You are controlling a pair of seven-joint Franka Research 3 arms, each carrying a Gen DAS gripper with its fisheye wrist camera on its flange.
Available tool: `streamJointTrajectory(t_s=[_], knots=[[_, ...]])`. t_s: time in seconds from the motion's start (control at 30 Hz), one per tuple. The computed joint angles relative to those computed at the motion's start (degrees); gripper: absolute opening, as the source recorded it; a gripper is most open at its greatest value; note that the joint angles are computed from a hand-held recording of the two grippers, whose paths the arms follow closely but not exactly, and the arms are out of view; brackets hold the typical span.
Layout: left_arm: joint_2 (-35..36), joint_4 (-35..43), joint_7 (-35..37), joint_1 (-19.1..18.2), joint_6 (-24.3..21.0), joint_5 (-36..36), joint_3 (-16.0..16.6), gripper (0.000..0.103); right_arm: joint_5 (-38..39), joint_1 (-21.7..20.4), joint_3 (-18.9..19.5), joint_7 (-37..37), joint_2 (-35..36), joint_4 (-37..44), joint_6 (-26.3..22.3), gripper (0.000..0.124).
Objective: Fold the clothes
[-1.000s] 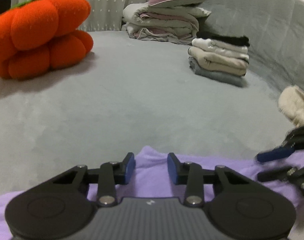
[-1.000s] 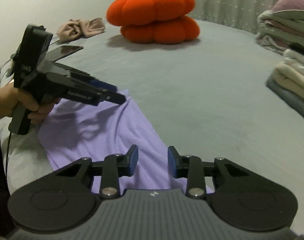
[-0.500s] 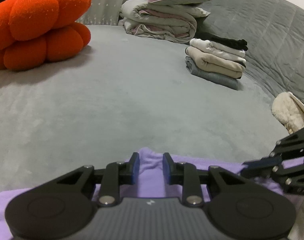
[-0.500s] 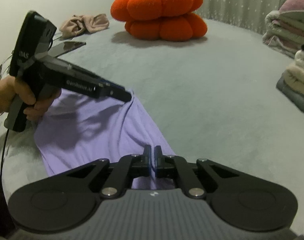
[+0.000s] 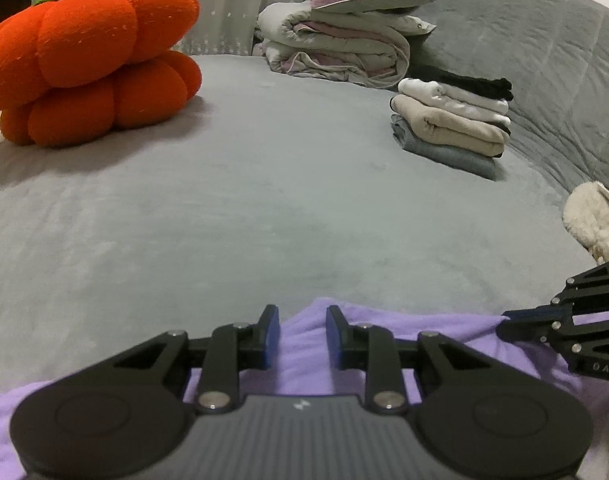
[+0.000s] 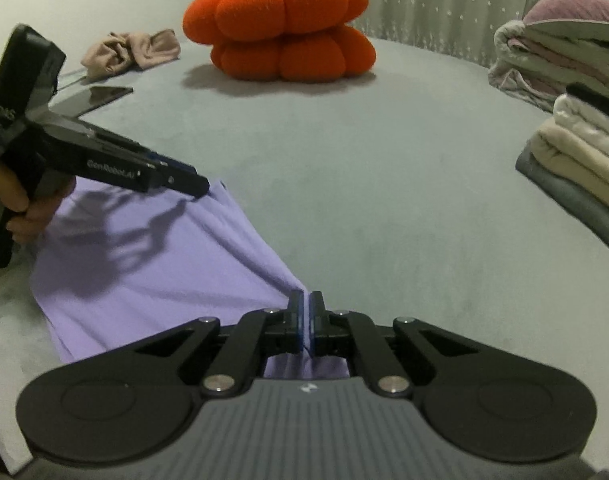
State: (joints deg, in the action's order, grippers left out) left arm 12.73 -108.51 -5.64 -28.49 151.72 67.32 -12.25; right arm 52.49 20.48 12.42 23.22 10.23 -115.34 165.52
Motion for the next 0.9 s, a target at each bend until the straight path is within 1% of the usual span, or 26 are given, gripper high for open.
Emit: streamJointTrajectory(t_s=[0.07, 0.13, 0.17, 0.3, 0.33, 0.37, 0.4, 0.5, 0.57, 0.63, 0.7, 0.8, 0.9], knots=[[0.08, 0.12, 0.03, 0.14, 0.60, -0.13, 0.05, 0.029, -0.01, 0.05, -0.08, 0.64, -0.04, -0.10, -0.11, 0.006], [0.10, 0.07, -0.39, 0.45, 2.01, -0.26, 0.22, 0.032, -0.19, 0.13, -0.20, 1.53, -0.12, -0.16, -0.35, 0.013], [0.25, 0.14, -0.64, 0.56, 2.67, -0.27, 0.31, 0.033, -0.51, 0.21, -0.33, 2.40, -0.22, -0.13, -0.74, 0.014], [1.61, 1.35, 0.61, 0.44, 3.86, -1.24, 0.48, 0.030, -0.92, 0.39, -0.51, 4.18, -0.61, -0.38, -1.55, 0.016], [1.98, 1.75, 0.75, 0.28, 4.14, -1.31, 0.62, 0.021, -0.93, 0.46, -0.52, 4.52, -0.68, -0.45, -1.58, 0.019], [2.33, 2.12, 0.85, 0.08, 4.27, -1.45, 0.76, 0.008, -0.77, 0.52, -0.48, 4.72, -0.76, -0.56, -1.51, 0.029], [2.62, 2.47, 0.76, -0.23, 3.98, -1.55, 0.91, 0.005, -0.50, 0.59, -0.42, 4.77, -0.82, -0.68, -1.25, 0.040], [2.96, 3.36, -2.55, -1.95, 1.59, 1.38, 1.79, 0.002, -0.66, 0.87, -0.41, 4.90, -1.03, -1.15, -0.54, 0.040], [2.71, 3.76, -6.69, -3.34, -0.87, 5.98, 2.31, 0.002, -0.47, 0.87, -0.36, 4.56, -1.15, -1.39, -0.15, 0.040], [2.41, 3.84, -10.32, -3.94, -3.10, 10.09, 2.22, 0.002, -0.46, 0.95, -0.35, 4.52, -1.26, -1.56, 0.22, 0.040], [2.76, 4.13, -10.63, -3.63, -5.02, 10.09, 1.56, 0.002, -0.53, 0.99, -0.40, 4.64, -1.28, -1.65, 0.47, 0.040], [4.31, 5.12, -6.92, -2.85, -6.23, 6.16, 0.65, 0.004, -0.82, 0.92, -0.48, 4.90, -1.07, -1.52, 0.45, 0.040], [4.71, 5.81, -5.86, -3.61, -7.85, 5.67, 0.77, 0.011, -1.05, 0.91, -0.42, 4.88, -1.12, -1.57, 0.70, 0.040]])
